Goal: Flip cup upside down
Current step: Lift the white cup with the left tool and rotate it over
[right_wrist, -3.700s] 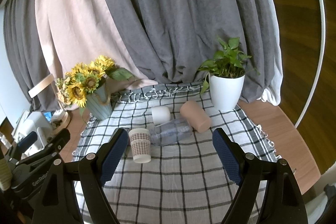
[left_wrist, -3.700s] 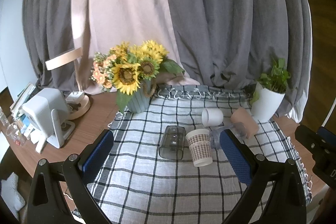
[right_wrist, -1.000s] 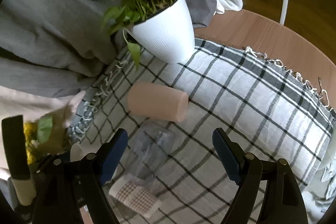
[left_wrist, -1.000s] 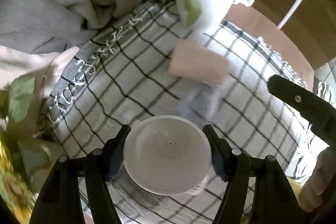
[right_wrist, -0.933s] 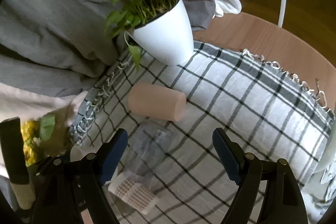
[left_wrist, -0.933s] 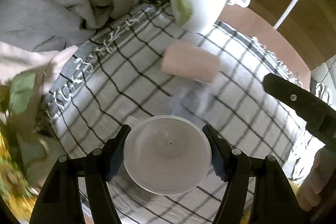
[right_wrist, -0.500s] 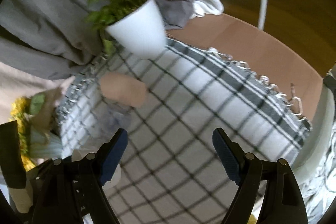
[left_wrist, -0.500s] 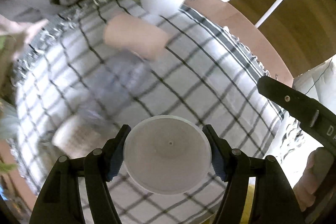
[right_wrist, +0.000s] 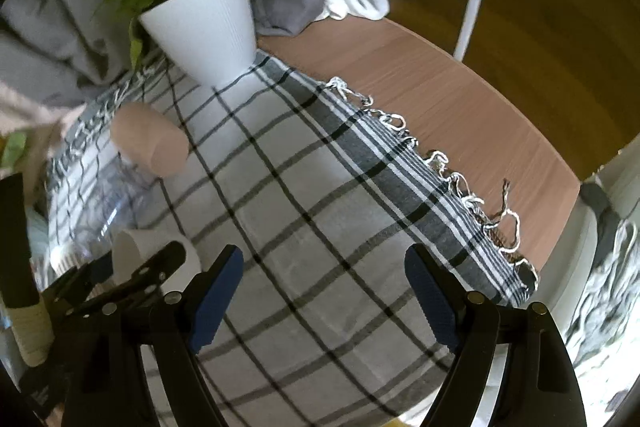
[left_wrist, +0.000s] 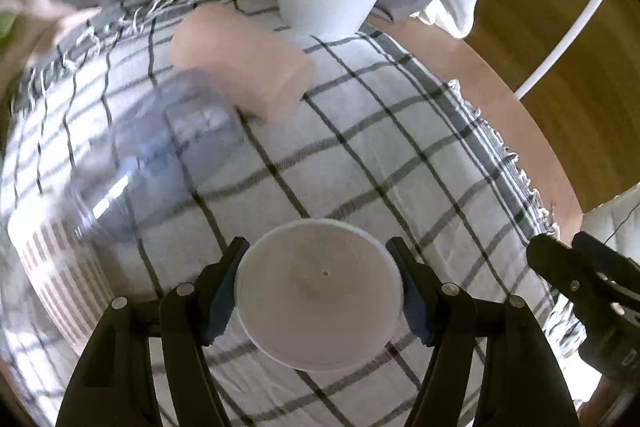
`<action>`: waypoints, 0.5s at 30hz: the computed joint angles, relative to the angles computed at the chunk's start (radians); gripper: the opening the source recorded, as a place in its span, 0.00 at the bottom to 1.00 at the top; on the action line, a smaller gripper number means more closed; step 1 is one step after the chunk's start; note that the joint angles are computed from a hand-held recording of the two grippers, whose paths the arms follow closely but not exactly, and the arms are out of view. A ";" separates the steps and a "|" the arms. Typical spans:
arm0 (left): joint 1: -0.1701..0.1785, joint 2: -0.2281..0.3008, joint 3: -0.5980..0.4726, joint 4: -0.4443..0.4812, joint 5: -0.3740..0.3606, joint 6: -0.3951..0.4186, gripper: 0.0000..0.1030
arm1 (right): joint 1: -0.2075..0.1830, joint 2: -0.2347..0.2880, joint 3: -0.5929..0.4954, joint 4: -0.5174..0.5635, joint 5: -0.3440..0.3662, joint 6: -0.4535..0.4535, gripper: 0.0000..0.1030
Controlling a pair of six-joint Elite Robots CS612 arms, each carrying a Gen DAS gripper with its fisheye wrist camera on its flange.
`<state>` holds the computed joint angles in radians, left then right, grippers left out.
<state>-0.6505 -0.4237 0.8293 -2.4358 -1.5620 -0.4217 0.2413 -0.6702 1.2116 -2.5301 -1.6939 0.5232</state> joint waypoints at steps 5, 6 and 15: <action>-0.009 -0.045 0.094 -0.052 0.027 -0.015 0.67 | 0.005 -0.001 0.014 -0.006 0.021 -0.056 0.80; -0.010 -0.053 0.107 -0.053 0.028 -0.016 0.67 | 0.005 -0.001 0.014 0.000 0.029 -0.061 0.80; -0.019 -0.100 0.199 -0.071 0.033 -0.044 0.66 | 0.013 -0.005 0.032 0.020 0.070 -0.095 0.80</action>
<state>-0.6695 -0.5232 1.0288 -2.5067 -1.5294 -0.4658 0.2545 -0.6756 1.2440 -2.5100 -1.6239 0.4280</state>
